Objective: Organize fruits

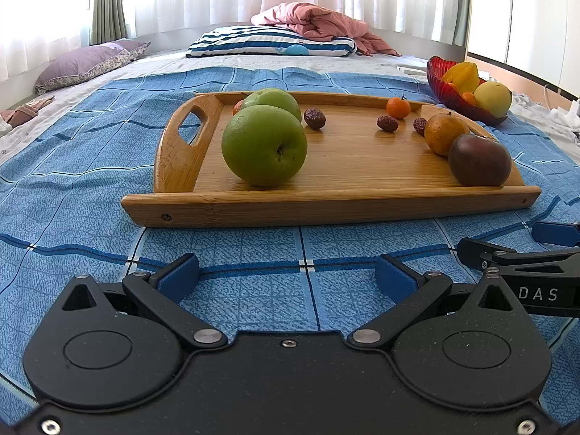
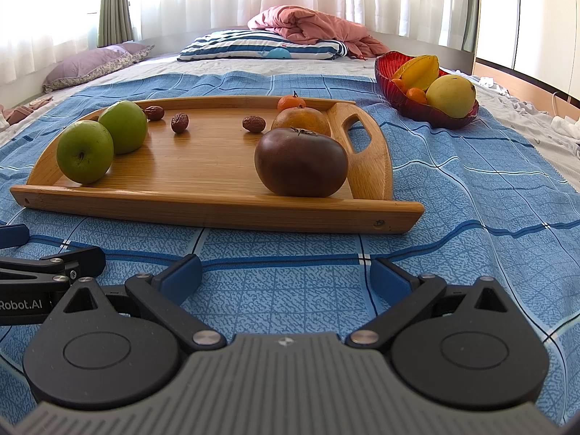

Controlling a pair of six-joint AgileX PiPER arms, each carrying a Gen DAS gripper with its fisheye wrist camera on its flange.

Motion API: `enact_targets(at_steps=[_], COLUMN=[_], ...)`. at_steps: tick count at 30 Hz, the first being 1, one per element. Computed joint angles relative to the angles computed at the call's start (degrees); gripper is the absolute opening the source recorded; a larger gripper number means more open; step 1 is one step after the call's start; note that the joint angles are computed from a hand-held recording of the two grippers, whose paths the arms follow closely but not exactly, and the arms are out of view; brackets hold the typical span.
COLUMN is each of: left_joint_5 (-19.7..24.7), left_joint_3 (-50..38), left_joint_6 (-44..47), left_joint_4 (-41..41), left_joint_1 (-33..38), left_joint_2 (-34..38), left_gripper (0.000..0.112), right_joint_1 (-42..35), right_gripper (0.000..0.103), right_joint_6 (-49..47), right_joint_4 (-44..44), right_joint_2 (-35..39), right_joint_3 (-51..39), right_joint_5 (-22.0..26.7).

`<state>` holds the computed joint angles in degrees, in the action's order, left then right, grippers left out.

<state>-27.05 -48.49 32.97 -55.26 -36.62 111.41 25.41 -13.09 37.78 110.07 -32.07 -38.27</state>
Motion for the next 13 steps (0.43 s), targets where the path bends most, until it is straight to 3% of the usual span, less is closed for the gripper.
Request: enact_targets(at_steps=[13], left_joint_5=[-0.06], left_joint_3=[0.07], left_joint_6=[-0.3], left_joint_4=[0.31], left_joint_1=[0.04], left_joint_2=[0.03], left_gripper=[0.103], right_joint_1=[-0.01], right_gripper=[0.103], right_joint_6=[-0.02], right_joint_4=[0.0], right_joint_2=[0.0], right_joint_3=[0.0], right_joint_5=[0.0])
